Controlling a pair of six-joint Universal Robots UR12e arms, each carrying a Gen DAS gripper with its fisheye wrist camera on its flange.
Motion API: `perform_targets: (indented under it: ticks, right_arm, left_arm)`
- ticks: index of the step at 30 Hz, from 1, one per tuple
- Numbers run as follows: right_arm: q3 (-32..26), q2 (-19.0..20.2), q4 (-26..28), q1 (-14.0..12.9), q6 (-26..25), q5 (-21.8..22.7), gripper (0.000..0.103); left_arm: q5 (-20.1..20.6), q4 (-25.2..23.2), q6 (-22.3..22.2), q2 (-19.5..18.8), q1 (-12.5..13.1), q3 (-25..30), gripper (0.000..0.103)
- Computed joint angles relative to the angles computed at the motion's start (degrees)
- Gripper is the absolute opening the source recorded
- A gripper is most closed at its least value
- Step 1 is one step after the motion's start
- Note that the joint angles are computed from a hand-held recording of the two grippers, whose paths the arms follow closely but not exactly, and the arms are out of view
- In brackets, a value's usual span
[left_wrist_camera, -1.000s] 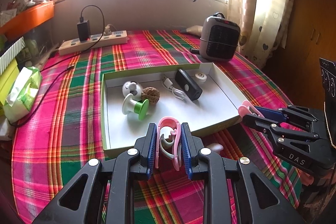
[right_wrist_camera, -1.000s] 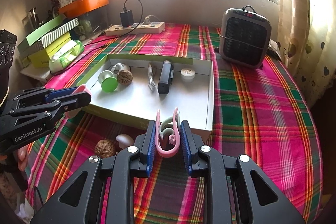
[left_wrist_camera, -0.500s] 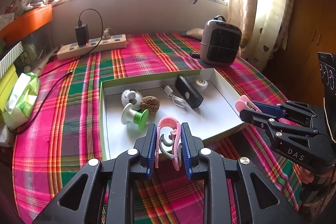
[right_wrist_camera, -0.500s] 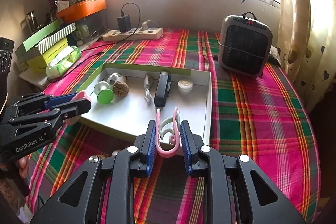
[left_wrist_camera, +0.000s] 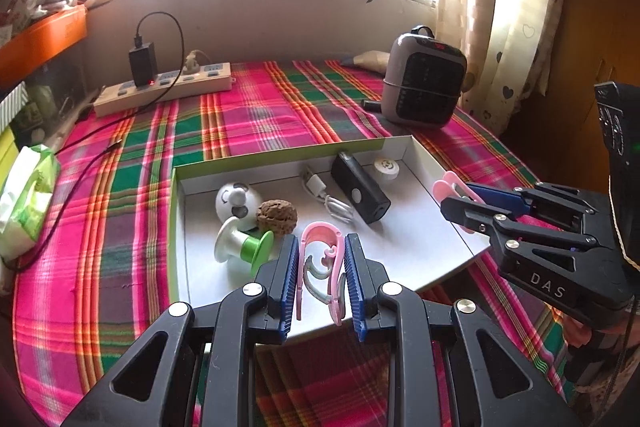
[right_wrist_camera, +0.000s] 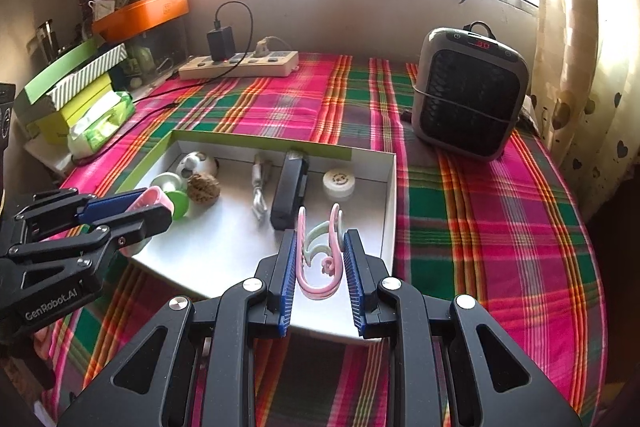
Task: Organize objects
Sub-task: 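Carry both pink clips over the white box, then lower the right tool's pink clip into the box while the left tool lowers its clip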
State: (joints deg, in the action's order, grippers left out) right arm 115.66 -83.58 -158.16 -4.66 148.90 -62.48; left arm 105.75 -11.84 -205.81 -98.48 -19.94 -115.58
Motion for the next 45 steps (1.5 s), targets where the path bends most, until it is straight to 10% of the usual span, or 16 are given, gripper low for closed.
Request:
perform_targets:
  ticks: [45]
  right_arm:
    - [-4.6, 5.5, 2.3, 2.8, -0.3, -4.2, 0.024]
  left_arm:
    - [-3.2, -3.5, -0.3, -3.2, 2.0, 2.4, 0.021]
